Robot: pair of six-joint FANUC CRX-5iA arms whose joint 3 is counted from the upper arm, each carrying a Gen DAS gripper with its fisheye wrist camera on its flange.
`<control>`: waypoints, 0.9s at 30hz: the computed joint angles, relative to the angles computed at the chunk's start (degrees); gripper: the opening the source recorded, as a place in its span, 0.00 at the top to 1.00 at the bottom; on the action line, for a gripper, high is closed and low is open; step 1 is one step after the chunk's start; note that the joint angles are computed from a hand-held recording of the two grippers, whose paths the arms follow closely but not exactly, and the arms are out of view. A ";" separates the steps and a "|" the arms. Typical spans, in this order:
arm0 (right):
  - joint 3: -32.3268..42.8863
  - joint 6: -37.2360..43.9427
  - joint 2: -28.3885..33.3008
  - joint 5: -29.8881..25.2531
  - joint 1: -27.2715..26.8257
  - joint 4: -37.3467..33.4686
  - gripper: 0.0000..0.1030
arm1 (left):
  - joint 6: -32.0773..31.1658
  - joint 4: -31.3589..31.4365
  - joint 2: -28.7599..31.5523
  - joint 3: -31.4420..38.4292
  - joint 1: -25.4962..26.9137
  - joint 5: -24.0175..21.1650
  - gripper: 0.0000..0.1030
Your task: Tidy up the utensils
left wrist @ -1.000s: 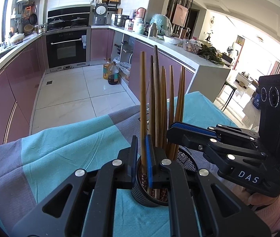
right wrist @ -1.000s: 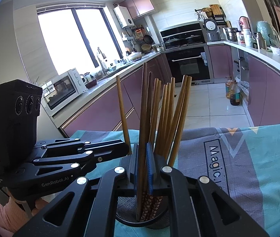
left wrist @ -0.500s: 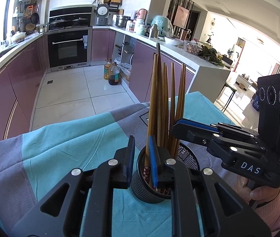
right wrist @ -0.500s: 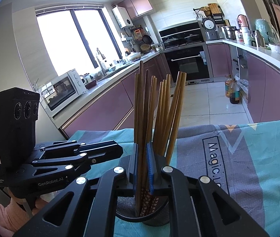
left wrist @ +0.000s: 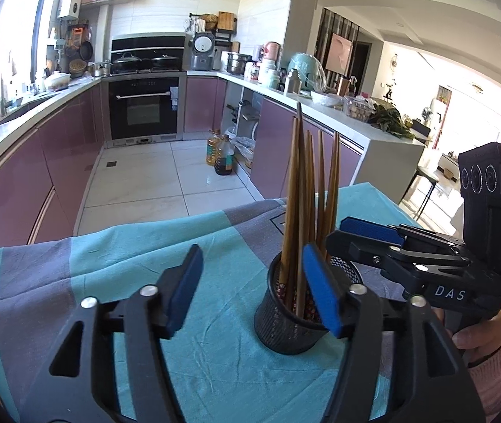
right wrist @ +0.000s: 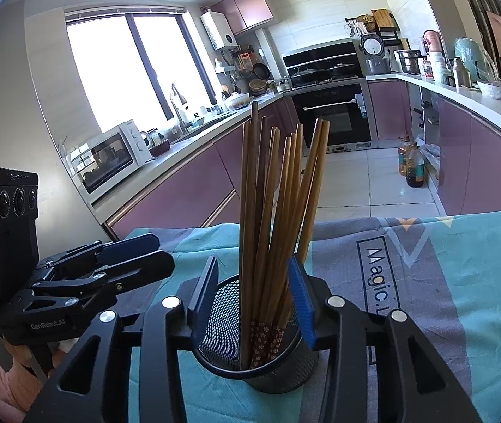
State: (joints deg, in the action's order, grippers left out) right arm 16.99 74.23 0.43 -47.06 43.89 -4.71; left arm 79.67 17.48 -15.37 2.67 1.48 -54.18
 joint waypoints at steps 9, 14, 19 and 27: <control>-6.05 -6.74 -2.74 4.27 3.74 10.63 0.28 | 5.59 -8.17 -5.81 -3.64 0.04 3.00 0.08; -10.23 -11.12 -4.42 7.02 5.98 17.64 0.17 | 7.11 -9.91 -8.92 -5.79 0.58 4.22 0.06; -15.04 -16.32 -6.43 10.71 7.31 23.38 0.07 | 10.94 -13.55 -11.59 -7.00 0.00 5.01 0.06; -21.46 -25.19 -8.92 15.59 8.47 33.03 0.07 | 15.61 -18.15 -15.81 -9.00 -0.18 5.78 0.06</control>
State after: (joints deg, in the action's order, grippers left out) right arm -4.48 49.04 -8.50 -31.47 52.36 28.32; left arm 95.28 -0.68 -31.18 -6.33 1.31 -48.41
